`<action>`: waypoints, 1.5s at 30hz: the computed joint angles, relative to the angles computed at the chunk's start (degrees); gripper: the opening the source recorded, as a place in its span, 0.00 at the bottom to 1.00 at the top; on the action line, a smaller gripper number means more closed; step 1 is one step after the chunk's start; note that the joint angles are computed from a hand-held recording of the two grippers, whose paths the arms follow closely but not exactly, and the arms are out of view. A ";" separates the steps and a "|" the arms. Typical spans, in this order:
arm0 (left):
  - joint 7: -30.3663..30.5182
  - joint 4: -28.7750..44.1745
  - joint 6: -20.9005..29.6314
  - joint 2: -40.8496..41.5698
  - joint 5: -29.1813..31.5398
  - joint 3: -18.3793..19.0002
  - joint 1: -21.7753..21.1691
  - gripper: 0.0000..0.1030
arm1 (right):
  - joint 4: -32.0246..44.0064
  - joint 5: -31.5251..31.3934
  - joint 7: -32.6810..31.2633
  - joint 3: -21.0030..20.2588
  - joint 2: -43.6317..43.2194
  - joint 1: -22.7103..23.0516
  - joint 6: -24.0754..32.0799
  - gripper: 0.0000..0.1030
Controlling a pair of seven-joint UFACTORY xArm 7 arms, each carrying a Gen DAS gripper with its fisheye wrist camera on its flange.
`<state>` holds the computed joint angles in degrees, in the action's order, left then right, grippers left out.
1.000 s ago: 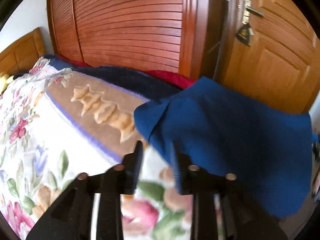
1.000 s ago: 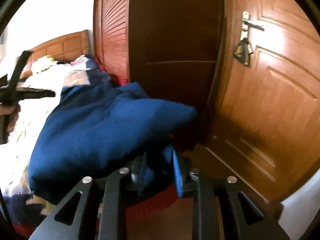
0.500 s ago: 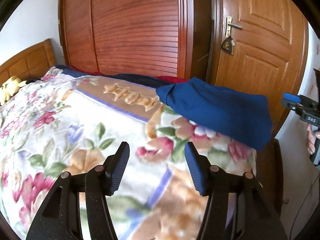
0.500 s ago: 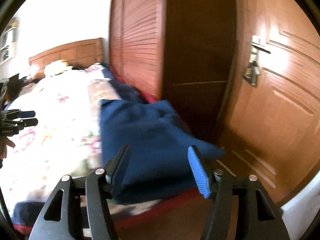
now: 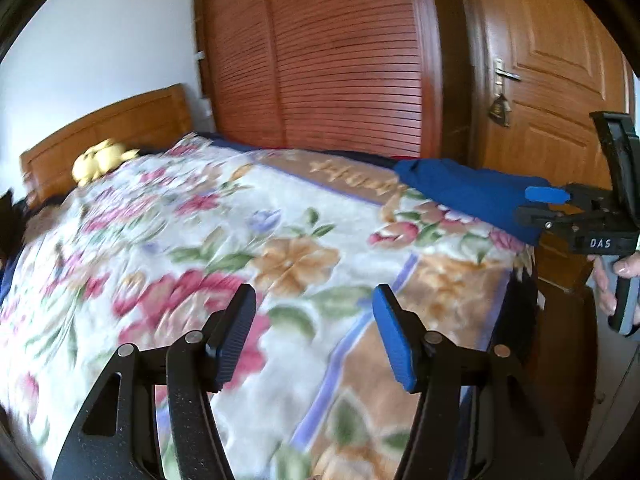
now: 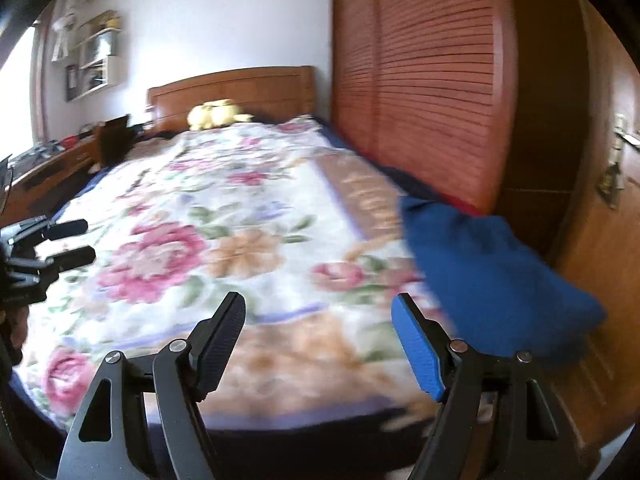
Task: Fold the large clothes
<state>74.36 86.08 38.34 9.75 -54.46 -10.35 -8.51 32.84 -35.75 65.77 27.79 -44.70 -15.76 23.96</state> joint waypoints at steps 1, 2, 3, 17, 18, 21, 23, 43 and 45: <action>0.28 -1.33 0.19 -0.88 -1.01 0.58 0.96 0.60 | 1.16 -0.17 0.85 1.42 1.56 -0.39 -0.87 0.75; 0.46 -2.24 0.30 -1.46 -1.74 1.12 1.63 0.60 | 1.91 -0.51 1.64 2.55 2.66 -0.71 -1.68 0.75; 0.08 -3.26 0.24 -2.02 -2.19 1.88 2.35 0.60 | 2.78 -0.81 2.45 3.82 3.79 -0.89 -2.22 0.75; -10.53 -10.86 -11.57 -4.70 -0.04 7.50 8.89 0.60 | 21.11 -19.19 21.60 24.44 22.96 -10.27 -2.52 0.75; -10.21 -11.23 -12.45 -4.78 -0.30 7.59 9.23 0.60 | 22.14 -21.12 23.00 25.55 24.19 -10.74 -2.05 0.75; -8.31 -12.13 -13.03 -5.32 -1.90 7.84 10.25 0.60 | 23.89 -26.25 26.61 27.33 27.18 -11.39 -0.92 0.75; -7.55 -12.59 -12.52 -5.77 -2.90 8.17 10.79 0.60 | 24.46 -29.05 28.52 27.49 28.91 -11.32 -0.47 0.75; -4.07 -16.79 -11.80 -9.98 -8.46 11.22 10.33 0.63 | 26.39 -38.89 33.49 17.61 35.34 0.91 3.32 0.75; -3.77 -16.99 -11.51 -10.21 -8.73 11.35 10.35 0.63 | 26.45 -39.64 34.02 16.36 35.55 2.19 3.26 0.75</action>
<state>70.58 69.09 26.83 -0.45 -63.19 1.01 1.84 59.29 -75.39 99.79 44.15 -9.15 -13.57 27.22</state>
